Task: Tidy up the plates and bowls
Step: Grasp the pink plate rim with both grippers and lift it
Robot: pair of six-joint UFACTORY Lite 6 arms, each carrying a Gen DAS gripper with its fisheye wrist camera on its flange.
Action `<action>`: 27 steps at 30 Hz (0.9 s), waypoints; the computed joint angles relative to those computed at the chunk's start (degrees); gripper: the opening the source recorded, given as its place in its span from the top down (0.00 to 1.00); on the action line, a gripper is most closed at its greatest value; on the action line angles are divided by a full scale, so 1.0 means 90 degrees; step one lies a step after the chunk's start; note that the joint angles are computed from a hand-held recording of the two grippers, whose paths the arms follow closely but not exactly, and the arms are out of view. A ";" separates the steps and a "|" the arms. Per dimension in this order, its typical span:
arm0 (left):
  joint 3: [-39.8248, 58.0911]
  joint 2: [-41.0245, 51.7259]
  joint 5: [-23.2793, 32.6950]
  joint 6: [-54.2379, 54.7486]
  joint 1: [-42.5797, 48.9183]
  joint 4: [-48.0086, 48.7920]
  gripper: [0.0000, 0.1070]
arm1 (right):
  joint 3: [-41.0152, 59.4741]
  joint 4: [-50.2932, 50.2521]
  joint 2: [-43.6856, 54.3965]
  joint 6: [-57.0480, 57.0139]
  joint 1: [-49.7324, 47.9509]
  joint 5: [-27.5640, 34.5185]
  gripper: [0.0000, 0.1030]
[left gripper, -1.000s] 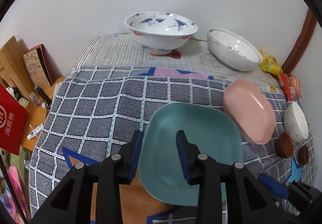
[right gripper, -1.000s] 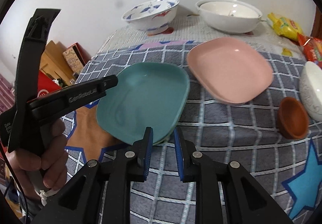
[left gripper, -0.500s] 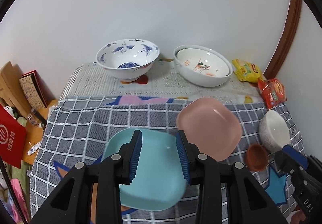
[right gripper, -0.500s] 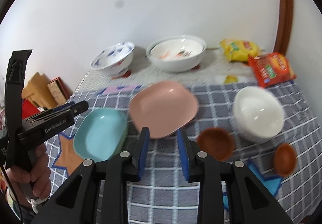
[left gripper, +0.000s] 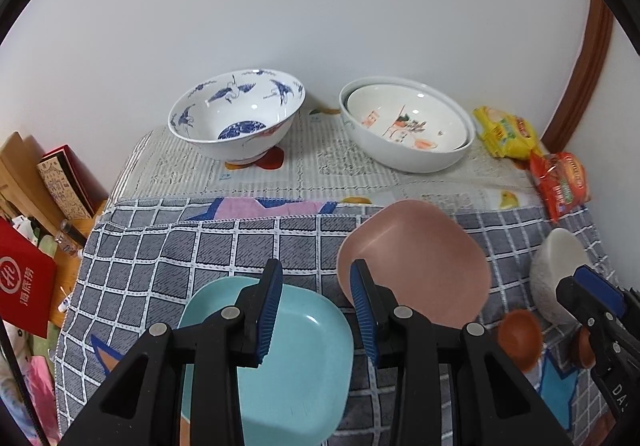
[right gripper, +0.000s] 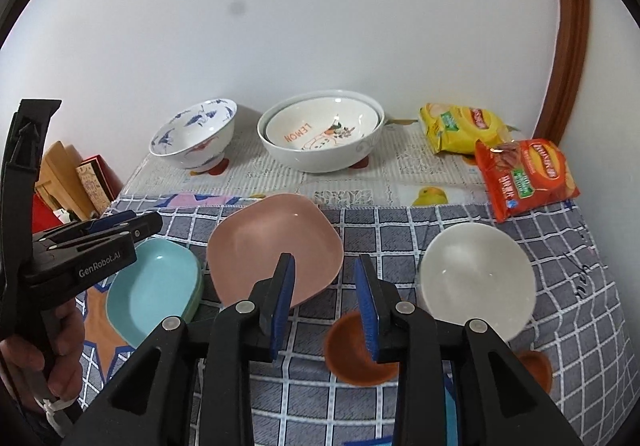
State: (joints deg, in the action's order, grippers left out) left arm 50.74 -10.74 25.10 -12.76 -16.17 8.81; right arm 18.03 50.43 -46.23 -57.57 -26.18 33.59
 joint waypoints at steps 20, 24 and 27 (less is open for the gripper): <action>0.1002 0.2234 -0.0666 -0.0629 -0.0307 0.0584 0.56 | 0.0973 0.4216 0.3948 -0.4280 0.1169 -0.1600 0.62; 0.1162 0.2558 -0.0701 -0.0602 -0.0321 0.0547 0.56 | 0.1231 0.4887 0.4491 -0.4964 0.1251 -0.1648 0.62; 0.1245 0.2768 -0.0765 -0.0590 -0.0325 0.0546 0.56 | 0.1385 0.5408 0.4820 -0.5464 0.1330 -0.1761 0.62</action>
